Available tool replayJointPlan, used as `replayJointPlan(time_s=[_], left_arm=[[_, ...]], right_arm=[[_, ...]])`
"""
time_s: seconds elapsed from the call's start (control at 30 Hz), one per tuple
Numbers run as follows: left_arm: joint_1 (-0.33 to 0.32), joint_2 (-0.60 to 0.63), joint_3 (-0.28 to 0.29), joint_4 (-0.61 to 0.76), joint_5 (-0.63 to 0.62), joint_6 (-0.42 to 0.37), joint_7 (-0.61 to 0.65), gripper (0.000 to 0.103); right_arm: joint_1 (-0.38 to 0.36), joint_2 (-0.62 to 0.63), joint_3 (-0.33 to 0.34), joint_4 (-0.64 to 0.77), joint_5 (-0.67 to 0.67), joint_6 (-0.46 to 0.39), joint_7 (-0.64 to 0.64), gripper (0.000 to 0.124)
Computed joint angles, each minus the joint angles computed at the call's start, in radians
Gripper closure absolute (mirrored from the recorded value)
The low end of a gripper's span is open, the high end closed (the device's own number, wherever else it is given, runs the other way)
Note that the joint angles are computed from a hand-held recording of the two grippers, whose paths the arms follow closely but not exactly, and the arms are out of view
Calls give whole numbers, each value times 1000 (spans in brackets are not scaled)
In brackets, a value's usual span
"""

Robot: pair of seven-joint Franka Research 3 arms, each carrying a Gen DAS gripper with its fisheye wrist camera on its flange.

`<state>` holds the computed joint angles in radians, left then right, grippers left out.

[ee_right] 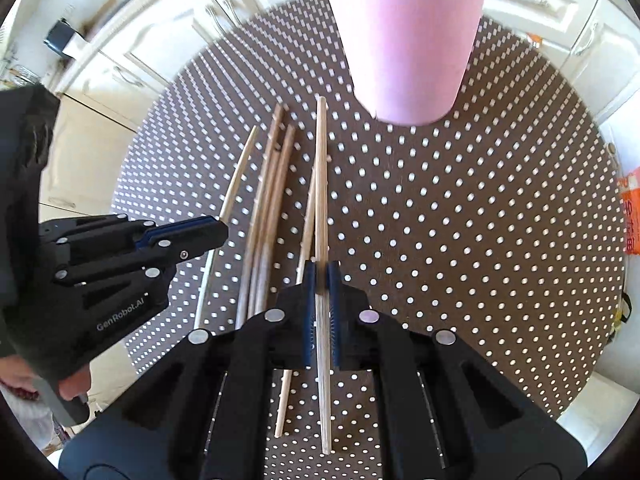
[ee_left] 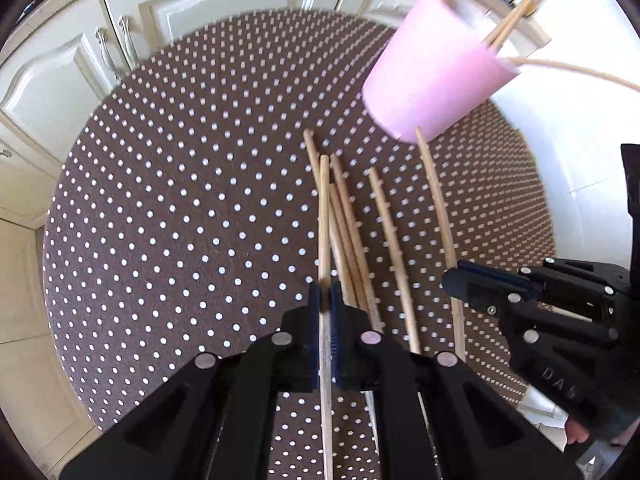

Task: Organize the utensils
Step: 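Lift both held chopsticks upright and carry them over the pink cup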

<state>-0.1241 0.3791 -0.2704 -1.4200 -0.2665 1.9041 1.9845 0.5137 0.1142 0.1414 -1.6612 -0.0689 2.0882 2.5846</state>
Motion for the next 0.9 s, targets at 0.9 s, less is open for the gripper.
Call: replayJointPlan(time_s=[0.9], left_arm=[[87, -159, 24, -10, -392, 6, 247, 98]], right_arm=[[-6, -137, 57, 3, -270, 4, 209, 118]])
